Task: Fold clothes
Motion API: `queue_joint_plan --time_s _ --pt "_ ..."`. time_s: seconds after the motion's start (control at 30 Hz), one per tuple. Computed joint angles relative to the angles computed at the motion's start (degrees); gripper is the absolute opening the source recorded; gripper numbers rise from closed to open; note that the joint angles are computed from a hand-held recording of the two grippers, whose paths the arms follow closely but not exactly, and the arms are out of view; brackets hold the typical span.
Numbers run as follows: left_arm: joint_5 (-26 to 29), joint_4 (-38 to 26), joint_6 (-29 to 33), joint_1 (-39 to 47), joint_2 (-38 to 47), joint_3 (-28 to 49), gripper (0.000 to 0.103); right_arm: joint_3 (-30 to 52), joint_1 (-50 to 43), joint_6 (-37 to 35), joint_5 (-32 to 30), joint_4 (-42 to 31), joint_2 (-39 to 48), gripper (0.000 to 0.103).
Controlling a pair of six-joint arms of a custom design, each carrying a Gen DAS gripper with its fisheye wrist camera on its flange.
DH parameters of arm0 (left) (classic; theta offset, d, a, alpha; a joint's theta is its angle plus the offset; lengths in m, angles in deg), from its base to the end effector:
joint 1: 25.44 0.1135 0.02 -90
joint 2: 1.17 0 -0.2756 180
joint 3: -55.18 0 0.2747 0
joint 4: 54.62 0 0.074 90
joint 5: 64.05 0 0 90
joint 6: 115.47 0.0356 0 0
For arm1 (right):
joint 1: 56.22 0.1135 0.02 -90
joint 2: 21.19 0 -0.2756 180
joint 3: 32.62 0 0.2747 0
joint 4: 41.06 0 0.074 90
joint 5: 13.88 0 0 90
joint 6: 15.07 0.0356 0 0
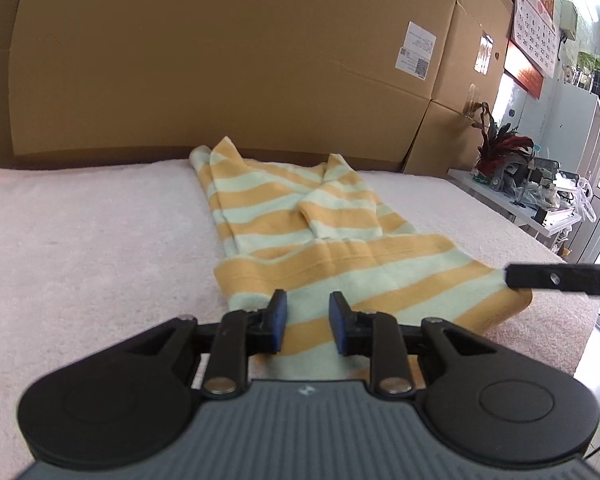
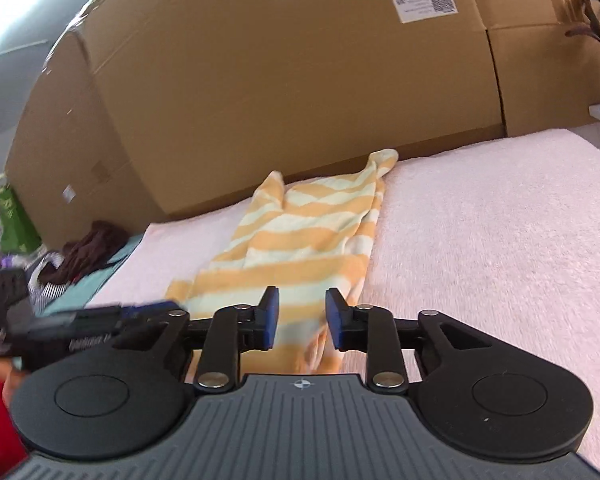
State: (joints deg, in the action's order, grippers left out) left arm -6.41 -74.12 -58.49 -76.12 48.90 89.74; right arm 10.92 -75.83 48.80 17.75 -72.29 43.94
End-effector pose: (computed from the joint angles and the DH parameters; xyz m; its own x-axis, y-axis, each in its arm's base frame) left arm 0.1371 -0.1373 0.1917 -0.5095 -0.1043 -0.8541 0.1169 0.9750 -0.1889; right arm 0.2132 -0.0438 0.1886 -0.5379 -0.0536 -0.8413 -0.6077 0.7163 0.3429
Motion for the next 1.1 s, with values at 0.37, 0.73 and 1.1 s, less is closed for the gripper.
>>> queue_joint_plan --time_s 0.37,0.73,1.1 --pt "-0.58 -0.14 0.64 -0.54 1.18 0.49 0.033 -5.84 3.17 -6.44 0.83 9.34 -1.89 0.011" --pt "-8.45 -4.35 -1.22 -6.31 1.37 1.62 0.027 1.23 -2.0 -19.77 4.22 -4.7 1.08 0.029" --pt "-11.76 -5.02 -2.17 -14.03 7.89 5.18 0.031 -8.77 9.92 4.31 8.54 12.09 -11.84 0.018"
